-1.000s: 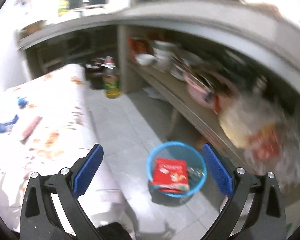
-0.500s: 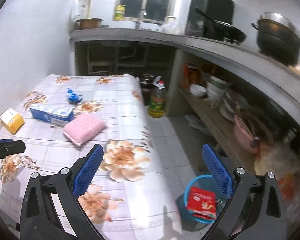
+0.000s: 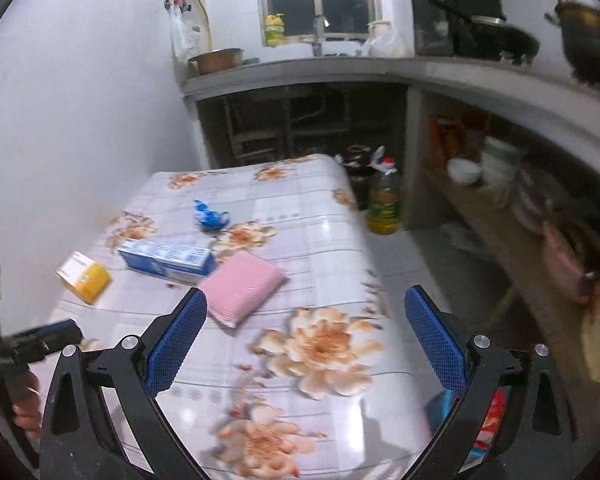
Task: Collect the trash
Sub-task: 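Bring both tools back over the table toward the blue wrapper and yellow box, then close the right tool on the blue wrapper while the left tool reaches the yellow box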
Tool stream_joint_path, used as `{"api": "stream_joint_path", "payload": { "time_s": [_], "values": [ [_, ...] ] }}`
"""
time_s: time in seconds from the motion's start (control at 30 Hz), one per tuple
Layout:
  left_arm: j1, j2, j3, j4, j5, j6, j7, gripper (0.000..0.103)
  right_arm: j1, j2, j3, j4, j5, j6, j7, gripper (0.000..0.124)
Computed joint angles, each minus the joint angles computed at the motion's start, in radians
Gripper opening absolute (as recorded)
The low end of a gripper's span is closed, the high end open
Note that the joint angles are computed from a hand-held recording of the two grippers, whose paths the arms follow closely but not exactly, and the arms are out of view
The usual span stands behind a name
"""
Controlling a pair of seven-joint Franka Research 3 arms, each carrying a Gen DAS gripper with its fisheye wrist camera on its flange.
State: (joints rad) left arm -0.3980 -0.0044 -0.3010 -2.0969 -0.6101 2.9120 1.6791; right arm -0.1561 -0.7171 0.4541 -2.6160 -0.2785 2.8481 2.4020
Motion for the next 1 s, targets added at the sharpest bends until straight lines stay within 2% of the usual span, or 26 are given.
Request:
{"api": "stream_joint_path", "payload": {
  "time_s": [0.07, 0.13, 0.23, 0.3, 0.33, 0.4, 0.5, 0.63, 0.77, 0.83, 0.9, 1.0],
  "values": [
    [0.002, -0.001, 0.003, -0.003, -0.029, 0.001, 0.029, 0.097, 0.067, 0.063, -0.069, 0.019, 0.047, 0.033, -0.044, 0.095],
    [0.006, -0.001, 0.006, -0.006, -0.022, 0.005, 0.020, 0.097, 0.164, 0.130, -0.166, 0.040, 0.130, 0.055, -0.105, 0.095],
    [0.013, -0.002, 0.009, -0.020, 0.026, 0.027, -0.024, 0.097, 0.346, 0.233, -0.338, 0.074, 0.312, 0.105, -0.229, 0.095],
    [0.018, -0.002, 0.012, -0.027, 0.059, 0.039, -0.047, 0.097, 0.446, 0.302, -0.436, 0.117, 0.440, 0.102, -0.304, 0.093],
    [0.021, -0.001, 0.015, -0.030, 0.088, 0.045, -0.069, 0.097, 0.473, 0.338, -0.466, 0.145, 0.494, 0.088, -0.328, 0.090],
    [0.027, 0.002, 0.017, -0.029, 0.122, 0.043, -0.094, 0.097, 0.491, 0.392, -0.487, 0.193, 0.569, 0.059, -0.369, 0.082],
    [0.037, 0.005, 0.020, -0.029, 0.158, 0.052, -0.109, 0.097, 0.441, 0.481, -0.453, 0.286, 0.577, 0.004, -0.382, 0.080],
    [0.046, 0.011, 0.021, -0.025, 0.216, 0.079, -0.126, 0.097, 0.419, 0.630, -0.443, 0.495, 0.598, -0.091, -0.554, 0.080],
    [0.063, 0.004, 0.031, -0.044, 0.368, 0.134, -0.244, 0.096, 0.394, 0.833, -0.425, 0.772, 0.544, -0.216, -0.676, 0.079],
    [0.083, -0.001, 0.045, -0.053, 0.506, 0.151, -0.379, 0.094, 0.395, 0.938, -0.424, 0.913, 0.485, -0.279, -0.702, 0.078],
    [0.102, -0.002, 0.057, -0.052, 0.601, 0.143, -0.484, 0.091, 0.404, 1.033, -0.429, 1.045, 0.449, -0.336, -0.729, 0.074],
    [0.126, 0.003, 0.070, -0.040, 0.674, 0.117, -0.587, 0.091, 0.413, 1.202, -0.429, 1.276, 0.425, -0.443, -0.760, 0.068]
  ]
}}
